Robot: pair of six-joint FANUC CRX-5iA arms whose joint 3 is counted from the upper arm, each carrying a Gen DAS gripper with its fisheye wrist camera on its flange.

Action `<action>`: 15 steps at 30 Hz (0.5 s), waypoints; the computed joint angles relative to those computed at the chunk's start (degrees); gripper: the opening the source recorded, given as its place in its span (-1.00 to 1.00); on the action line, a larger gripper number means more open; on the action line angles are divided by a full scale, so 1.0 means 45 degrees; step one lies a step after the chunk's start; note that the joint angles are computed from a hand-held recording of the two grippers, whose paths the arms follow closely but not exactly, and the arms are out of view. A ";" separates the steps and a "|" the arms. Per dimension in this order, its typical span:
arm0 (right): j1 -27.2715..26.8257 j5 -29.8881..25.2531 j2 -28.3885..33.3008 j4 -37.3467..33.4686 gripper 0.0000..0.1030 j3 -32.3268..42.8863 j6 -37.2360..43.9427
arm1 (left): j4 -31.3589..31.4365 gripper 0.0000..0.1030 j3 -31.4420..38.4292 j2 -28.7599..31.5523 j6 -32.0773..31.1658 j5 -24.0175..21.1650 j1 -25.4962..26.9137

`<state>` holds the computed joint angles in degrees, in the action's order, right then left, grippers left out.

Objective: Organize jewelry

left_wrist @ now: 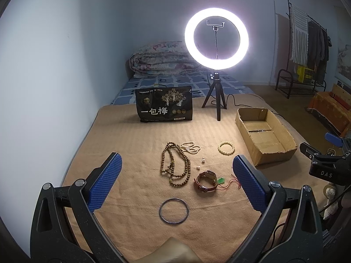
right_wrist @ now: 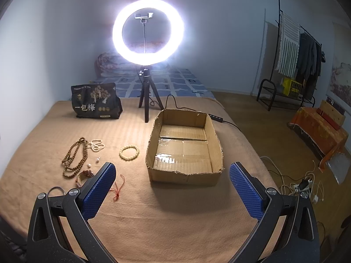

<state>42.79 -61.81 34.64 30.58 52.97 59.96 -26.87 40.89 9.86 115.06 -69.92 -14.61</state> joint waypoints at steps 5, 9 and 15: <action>0.0009 -0.0017 0.0014 0.0034 0.99 -0.0002 0.0008 | -0.0005 0.99 -0.0026 -0.0026 0.0014 0.0015 -0.0027; -0.0004 -0.0028 -0.0016 -0.0011 0.99 -0.0029 0.0041 | -0.0004 0.99 -0.0041 -0.0007 -0.0023 0.0059 -0.0012; -0.0025 0.0025 -0.0093 -0.0016 0.99 -0.0150 0.0048 | -0.0029 0.99 0.0002 0.0002 -0.0010 0.0000 -0.0033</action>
<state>42.68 -61.70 34.22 30.50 52.30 60.18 -27.00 40.90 9.87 115.01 -69.92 -14.75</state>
